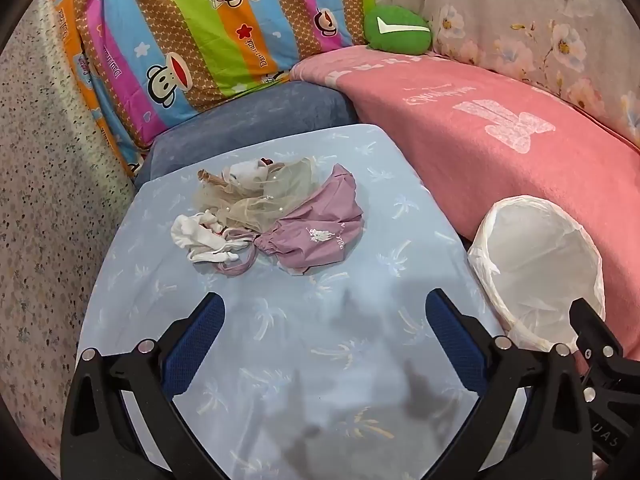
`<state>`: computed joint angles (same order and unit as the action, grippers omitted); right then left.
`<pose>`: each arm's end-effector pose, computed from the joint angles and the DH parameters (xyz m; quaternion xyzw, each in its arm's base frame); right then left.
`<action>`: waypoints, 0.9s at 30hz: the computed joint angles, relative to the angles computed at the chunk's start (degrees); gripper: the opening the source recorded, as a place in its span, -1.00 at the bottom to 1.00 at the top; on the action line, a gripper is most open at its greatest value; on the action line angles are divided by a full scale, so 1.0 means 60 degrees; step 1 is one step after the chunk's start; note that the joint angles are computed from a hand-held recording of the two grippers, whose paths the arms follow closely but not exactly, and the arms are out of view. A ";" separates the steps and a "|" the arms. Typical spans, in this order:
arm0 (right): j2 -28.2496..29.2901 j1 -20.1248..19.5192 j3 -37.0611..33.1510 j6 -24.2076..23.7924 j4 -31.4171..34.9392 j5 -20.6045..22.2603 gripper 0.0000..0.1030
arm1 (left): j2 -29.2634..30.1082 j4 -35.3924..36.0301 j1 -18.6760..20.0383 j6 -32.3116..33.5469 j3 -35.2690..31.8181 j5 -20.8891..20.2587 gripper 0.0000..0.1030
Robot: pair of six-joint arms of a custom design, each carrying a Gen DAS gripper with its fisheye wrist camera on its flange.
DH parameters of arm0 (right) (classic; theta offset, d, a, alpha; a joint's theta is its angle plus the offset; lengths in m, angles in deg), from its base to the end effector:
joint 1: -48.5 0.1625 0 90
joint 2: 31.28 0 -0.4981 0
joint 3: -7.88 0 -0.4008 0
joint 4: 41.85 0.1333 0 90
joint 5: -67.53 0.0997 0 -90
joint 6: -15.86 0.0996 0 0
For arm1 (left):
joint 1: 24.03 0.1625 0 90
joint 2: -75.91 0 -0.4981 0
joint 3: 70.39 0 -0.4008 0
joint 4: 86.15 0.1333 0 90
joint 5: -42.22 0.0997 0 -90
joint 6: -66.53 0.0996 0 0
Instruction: Collect trash
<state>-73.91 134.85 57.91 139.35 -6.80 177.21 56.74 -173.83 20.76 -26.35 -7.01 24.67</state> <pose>0.0508 -0.7706 0.3114 0.3396 -0.8381 0.2653 0.3344 -0.4102 -0.7288 -0.0464 -0.0860 0.7722 -0.3930 0.4917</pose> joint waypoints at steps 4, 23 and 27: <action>0.0016 -0.0001 -0.0054 0.0067 0.0078 -0.0017 0.88 | 0.0009 0.0082 -0.0007 -0.0070 -0.0007 0.0078 0.87; -0.0220 -0.0040 0.0037 0.0122 -0.0064 -0.0229 0.88 | 0.0109 0.0897 -0.0107 -0.0701 -0.0321 0.0254 0.87; -0.0219 -0.0058 0.0004 0.0114 -0.0030 -0.0250 0.88 | 0.0172 0.1144 -0.0110 -0.0873 -0.0444 0.0314 0.87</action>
<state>-75.23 134.50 57.93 140.03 -6.98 175.71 57.77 -166.96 20.10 -31.59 -9.67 26.55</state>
